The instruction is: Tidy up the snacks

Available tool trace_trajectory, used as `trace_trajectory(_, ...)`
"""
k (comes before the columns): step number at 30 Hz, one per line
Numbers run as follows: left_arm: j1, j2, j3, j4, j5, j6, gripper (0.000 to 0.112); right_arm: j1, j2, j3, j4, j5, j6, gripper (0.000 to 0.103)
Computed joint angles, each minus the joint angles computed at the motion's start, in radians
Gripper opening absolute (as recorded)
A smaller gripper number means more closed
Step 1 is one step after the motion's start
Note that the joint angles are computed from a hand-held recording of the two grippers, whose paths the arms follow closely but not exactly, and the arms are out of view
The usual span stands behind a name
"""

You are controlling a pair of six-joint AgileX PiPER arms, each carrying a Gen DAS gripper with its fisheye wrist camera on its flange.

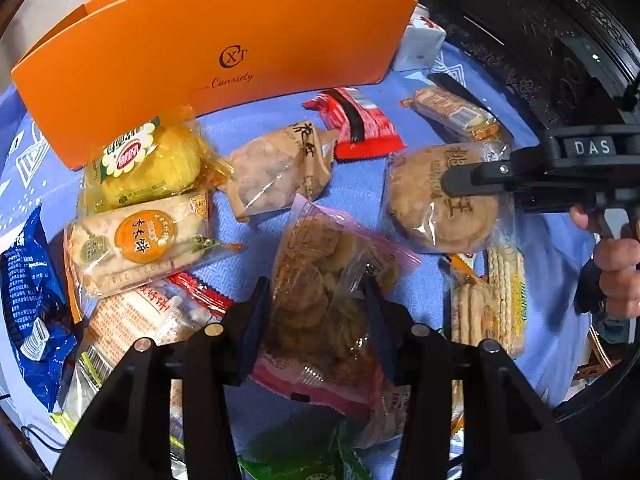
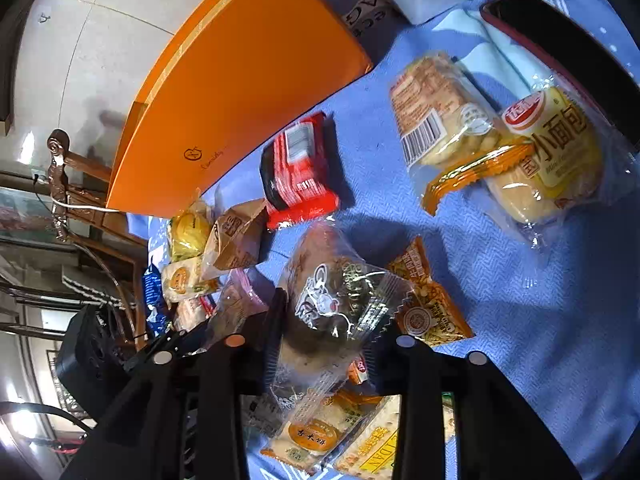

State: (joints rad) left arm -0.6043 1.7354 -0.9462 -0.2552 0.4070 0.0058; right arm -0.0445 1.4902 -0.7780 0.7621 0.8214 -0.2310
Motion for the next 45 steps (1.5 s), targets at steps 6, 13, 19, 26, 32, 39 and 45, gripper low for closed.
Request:
trace_trajectory(6, 0.031, -0.073, 0.052, -0.237, -0.033, 0.198, 0.03, -0.022, -0.113, -0.012, -0.019, 0.031, 0.005, 0.028)
trace_trajectory(13, 0.035, -0.174, 0.081, -0.199, -0.041, 0.129, 0.029, -0.028, -0.194, -0.044, -0.03, 0.074, 0.025, 0.028)
trace_trajectory(19, 0.063, -0.261, 0.038, -0.05, -0.006, -0.011, 0.029, -0.048, -0.227, -0.131, -0.008, 0.126, 0.008, 0.028)
trace_trajectory(26, 0.169, -0.277, -0.204, -0.026, 0.085, 0.006, 0.029, -0.035, -0.159, -0.369, 0.009, 0.127, -0.016, 0.028)
trace_trajectory(32, 0.224, -0.067, -0.593, 0.092, 0.187, -0.057, 0.031, 0.055, 0.07, -0.701, -0.1, 0.057, 0.055, 0.028)
trace_trajectory(39, 0.201, 0.0, -0.743, 0.376, 0.275, -0.408, 0.099, 0.081, 0.152, -0.841, -0.226, 0.046, 0.199, 0.098)
trace_trajectory(45, 0.152, -0.145, -0.497, 0.498, 0.24, -0.533, 0.099, 0.083, 0.019, -0.619, -0.291, 0.056, 0.172, 0.099)
